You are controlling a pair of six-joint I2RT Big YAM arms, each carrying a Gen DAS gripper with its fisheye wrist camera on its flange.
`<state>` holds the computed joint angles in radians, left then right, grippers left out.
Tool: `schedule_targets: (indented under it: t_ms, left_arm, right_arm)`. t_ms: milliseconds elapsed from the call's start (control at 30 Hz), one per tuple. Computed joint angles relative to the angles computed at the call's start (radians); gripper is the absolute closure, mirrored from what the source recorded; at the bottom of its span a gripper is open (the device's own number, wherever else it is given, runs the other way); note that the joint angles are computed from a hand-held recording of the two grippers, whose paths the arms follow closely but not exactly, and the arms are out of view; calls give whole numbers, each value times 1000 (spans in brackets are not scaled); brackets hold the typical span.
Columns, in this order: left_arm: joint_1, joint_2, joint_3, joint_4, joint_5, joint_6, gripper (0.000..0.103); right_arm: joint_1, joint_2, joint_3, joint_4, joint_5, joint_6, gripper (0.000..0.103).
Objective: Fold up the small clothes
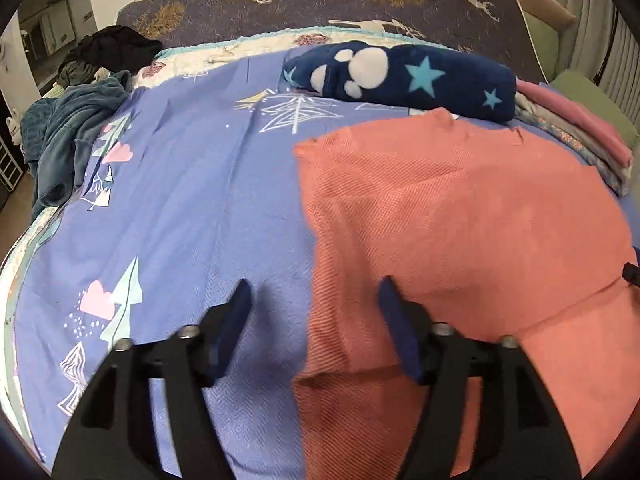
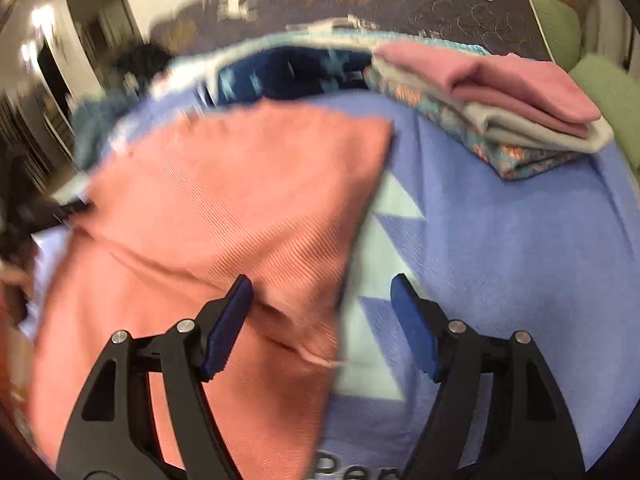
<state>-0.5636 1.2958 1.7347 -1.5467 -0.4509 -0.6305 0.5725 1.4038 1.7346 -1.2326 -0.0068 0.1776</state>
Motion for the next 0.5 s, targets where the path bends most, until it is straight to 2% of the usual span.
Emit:
schedule_targets:
  t_ms: [33, 133, 233, 333, 433, 500]
  left_arm:
    - [0, -16, -21, 13, -9, -8, 22]
    - [24, -58, -56, 49, 45, -35, 22]
    - [19, -83, -66, 66, 51, -30, 22]
    - [33, -105, -75, 147, 101, 4, 22]
    - [70, -73, -36, 182, 146, 36, 22]
    - [117, -29, 1, 189, 213, 44, 23]
  right_arm:
    - [10, -1, -2, -1, 37, -30, 29]
    - [18, 2, 13, -32, 112, -11, 26]
    - [-21, -27, -12, -7, 29, 64, 27]
    - [-58, -47, -31, 81, -92, 134, 27]
    - [-83, -2, 17, 135, -185, 200, 27]
    - [-99, 76, 103, 99, -219, 218, 27]
